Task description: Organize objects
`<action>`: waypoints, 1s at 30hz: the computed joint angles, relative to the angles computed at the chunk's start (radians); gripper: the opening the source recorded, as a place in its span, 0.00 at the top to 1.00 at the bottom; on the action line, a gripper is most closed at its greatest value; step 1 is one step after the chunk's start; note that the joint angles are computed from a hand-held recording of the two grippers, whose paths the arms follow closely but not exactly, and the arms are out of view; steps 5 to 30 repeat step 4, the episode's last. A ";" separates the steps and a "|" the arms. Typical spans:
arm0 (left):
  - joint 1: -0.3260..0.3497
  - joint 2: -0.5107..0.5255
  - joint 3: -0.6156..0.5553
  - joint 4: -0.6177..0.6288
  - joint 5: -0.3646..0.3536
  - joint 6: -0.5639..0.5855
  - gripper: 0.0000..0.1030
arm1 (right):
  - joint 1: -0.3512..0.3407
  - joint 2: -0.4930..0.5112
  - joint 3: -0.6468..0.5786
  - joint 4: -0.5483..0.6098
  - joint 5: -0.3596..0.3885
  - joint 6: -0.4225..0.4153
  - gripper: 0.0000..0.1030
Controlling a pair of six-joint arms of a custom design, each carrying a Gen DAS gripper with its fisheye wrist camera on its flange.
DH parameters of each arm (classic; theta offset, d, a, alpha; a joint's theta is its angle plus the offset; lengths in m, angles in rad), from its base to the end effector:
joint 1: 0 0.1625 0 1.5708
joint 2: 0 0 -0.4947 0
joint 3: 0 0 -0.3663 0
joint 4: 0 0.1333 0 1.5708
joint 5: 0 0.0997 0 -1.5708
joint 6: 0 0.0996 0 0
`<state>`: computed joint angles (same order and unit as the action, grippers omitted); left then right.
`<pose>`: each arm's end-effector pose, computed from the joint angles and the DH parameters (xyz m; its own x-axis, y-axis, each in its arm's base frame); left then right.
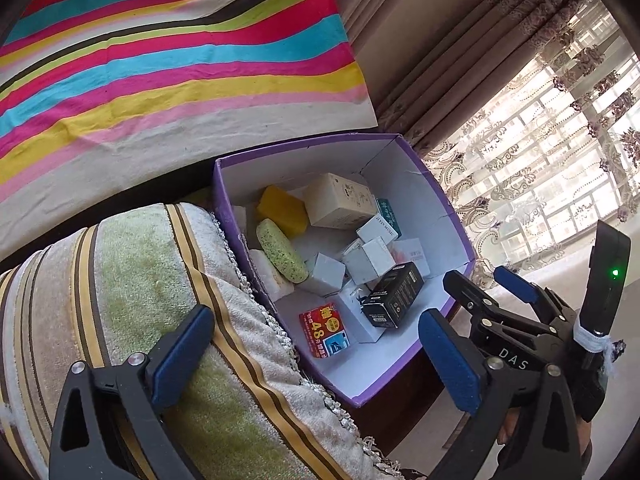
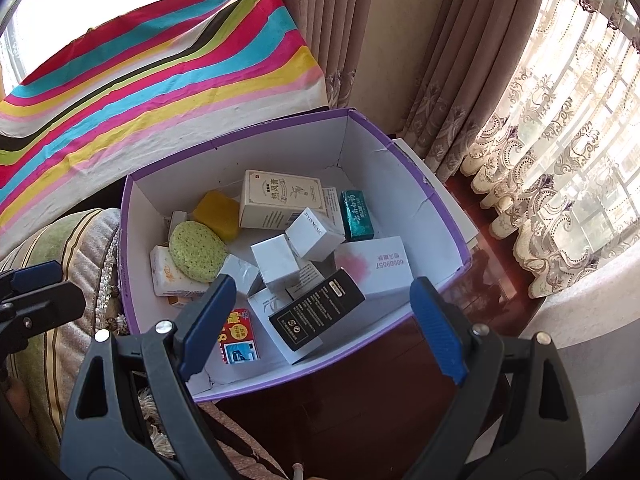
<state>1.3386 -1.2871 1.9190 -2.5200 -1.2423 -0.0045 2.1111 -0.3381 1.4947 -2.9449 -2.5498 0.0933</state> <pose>0.0325 -0.5813 0.3626 -0.9453 0.1157 -0.3051 0.2144 0.9251 -0.3134 0.4156 -0.5944 -0.0415 -0.6148 -0.0548 0.7868 -0.4469 0.8461 -0.2904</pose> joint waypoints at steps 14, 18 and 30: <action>-0.003 0.001 0.001 -0.001 0.007 0.002 0.00 | -0.001 0.000 0.001 0.001 0.000 0.004 0.12; -0.003 0.001 0.001 -0.001 0.007 0.002 0.00 | -0.001 0.000 0.001 0.001 0.000 0.004 0.12; -0.003 0.001 0.001 -0.001 0.007 0.002 0.00 | -0.001 0.000 0.001 0.001 0.000 0.004 0.12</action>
